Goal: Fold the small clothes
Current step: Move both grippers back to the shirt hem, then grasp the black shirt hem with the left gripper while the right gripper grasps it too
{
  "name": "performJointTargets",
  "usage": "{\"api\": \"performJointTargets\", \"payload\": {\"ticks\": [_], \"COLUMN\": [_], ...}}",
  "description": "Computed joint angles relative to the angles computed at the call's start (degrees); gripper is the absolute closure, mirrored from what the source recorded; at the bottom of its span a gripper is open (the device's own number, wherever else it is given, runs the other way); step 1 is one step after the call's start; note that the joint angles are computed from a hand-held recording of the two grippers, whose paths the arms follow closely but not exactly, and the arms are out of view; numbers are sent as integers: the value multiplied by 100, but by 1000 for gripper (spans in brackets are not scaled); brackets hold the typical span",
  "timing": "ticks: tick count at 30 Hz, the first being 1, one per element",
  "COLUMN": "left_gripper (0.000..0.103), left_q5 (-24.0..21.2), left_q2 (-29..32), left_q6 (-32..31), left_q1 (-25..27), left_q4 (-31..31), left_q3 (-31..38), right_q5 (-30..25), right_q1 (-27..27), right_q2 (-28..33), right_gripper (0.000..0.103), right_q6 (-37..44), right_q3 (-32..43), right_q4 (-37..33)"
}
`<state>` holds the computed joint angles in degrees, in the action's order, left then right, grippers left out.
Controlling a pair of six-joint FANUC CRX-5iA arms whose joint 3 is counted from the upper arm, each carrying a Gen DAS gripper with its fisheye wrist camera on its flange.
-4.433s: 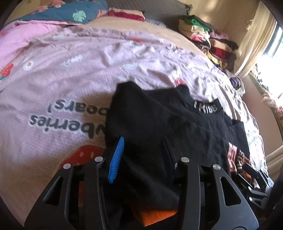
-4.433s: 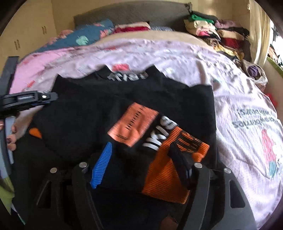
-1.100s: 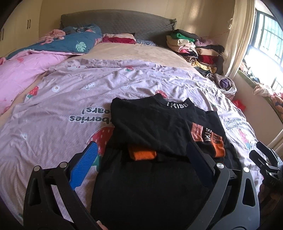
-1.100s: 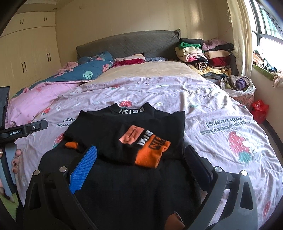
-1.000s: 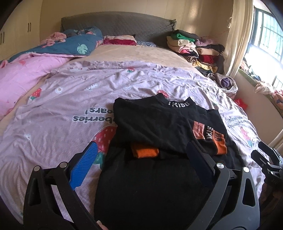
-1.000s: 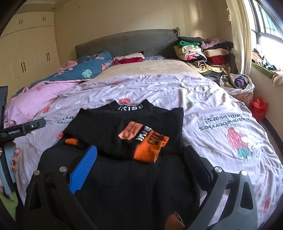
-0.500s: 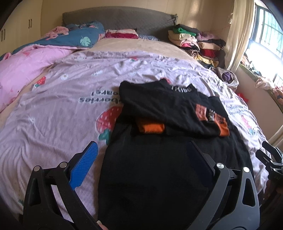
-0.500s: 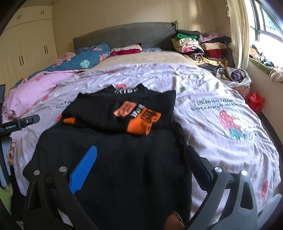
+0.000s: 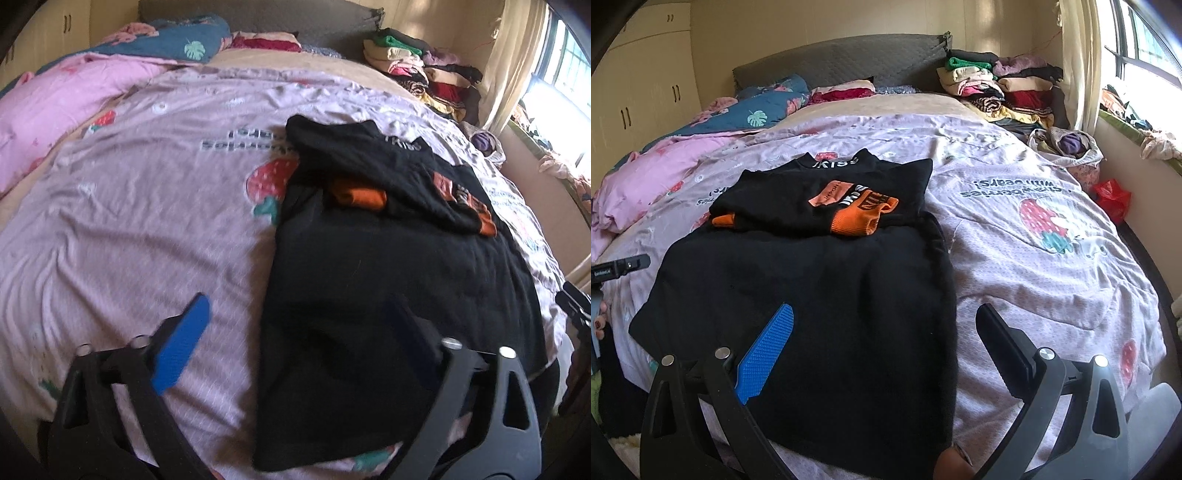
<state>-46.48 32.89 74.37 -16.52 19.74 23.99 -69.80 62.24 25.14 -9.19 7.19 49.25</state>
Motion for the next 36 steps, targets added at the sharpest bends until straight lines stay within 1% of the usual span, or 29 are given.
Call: {"api": "performJointTargets", "payload": {"ticks": [1,3,4,6,7,11,23,26,33,35,36], "left_gripper": [33,50,53,65,66,66,66,66,66,66,66], "left_q5": [2,-45,-80,-171,-241,-369,-730,-726,-670,-652,-644], "left_q2": [-31,-82,-99,-94,-96,-135,-147,-188,-264,-267,-270], "left_q6": [-55,-207,-251,-330,-394,-540,-668,-695,-827,-830,-828], "left_q1": [23,84,112,152,179,237,276,284,319,321,317], "left_q4": [73,251,327,456,535,729,903,952,1063,1083,1074], "left_q3": [-80,-232,-292,-344,-387,-568,-856,-967,-1168,-1192,-1195], "right_q5": [-20,-71,-72,-55,-50,-24,-51,10,418,540,614], "right_q1": [14,46,60,70,78,106,206,261,401,438,440], "right_q2": [-5,8,8,13,18,42,-65,-189,-614,-687,-719], "right_gripper": [4,4,4,4,4,4,5,4,6,19,29], "right_q6": [12,59,70,108,124,197,270,233,22,21,13], "right_q3": [-2,29,28,38,44,64,-107,-269,-823,-932,-973], "right_q4": [4,-20,-25,-58,-75,-159,-429,-514,-713,-817,-907]}}
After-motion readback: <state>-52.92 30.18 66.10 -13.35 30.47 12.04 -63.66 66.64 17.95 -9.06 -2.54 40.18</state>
